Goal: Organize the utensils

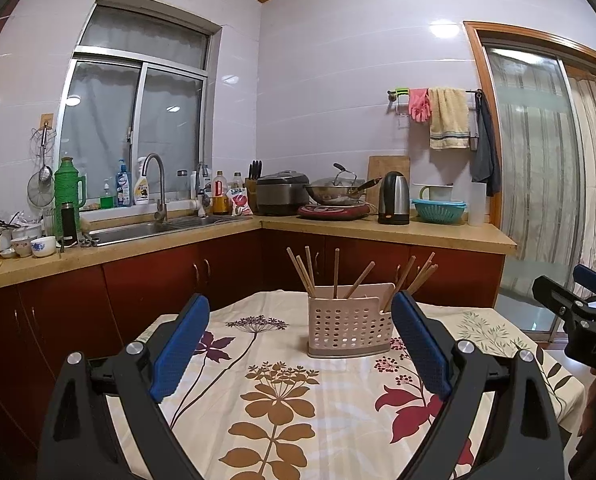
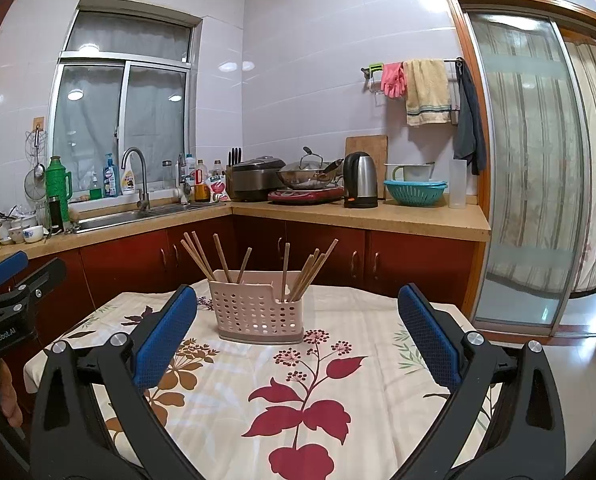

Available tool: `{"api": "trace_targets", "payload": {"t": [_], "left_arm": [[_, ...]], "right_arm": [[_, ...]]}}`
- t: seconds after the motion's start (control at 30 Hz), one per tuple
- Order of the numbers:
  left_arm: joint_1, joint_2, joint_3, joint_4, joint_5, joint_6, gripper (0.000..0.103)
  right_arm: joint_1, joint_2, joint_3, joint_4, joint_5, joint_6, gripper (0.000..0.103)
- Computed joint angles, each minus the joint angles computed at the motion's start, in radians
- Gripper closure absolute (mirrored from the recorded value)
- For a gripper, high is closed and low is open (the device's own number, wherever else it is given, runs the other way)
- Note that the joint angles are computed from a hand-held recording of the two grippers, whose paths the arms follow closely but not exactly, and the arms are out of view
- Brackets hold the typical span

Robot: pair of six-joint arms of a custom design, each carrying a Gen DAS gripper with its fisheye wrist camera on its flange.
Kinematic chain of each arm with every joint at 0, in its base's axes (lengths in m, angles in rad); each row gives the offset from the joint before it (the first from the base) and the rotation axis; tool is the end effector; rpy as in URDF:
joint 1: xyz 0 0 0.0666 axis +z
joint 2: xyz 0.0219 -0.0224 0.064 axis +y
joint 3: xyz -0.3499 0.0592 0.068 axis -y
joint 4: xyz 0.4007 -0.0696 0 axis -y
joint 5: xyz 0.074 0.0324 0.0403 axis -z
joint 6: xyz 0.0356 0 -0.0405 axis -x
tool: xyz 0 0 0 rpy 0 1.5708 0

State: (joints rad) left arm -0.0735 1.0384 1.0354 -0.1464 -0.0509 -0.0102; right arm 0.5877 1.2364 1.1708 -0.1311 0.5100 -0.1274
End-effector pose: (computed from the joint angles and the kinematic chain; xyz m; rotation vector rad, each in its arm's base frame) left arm 0.4109 -0.0288 0.4489 0.0343 1.7197 -0.0031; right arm 0.4044 0.2481 0.4364 -0.0339 1.7424 0.0732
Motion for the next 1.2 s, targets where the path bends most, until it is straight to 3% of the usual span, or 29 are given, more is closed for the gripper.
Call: {"api": "trace_targets", "payload": {"t": [1.2], "left_arm": [[0.007,-0.002,-0.008,-0.008,-0.016,0.022,0.013]], "right_arm": [[0.001,0.0,-0.003,0.003,0.003,0.004,0.005]]}}
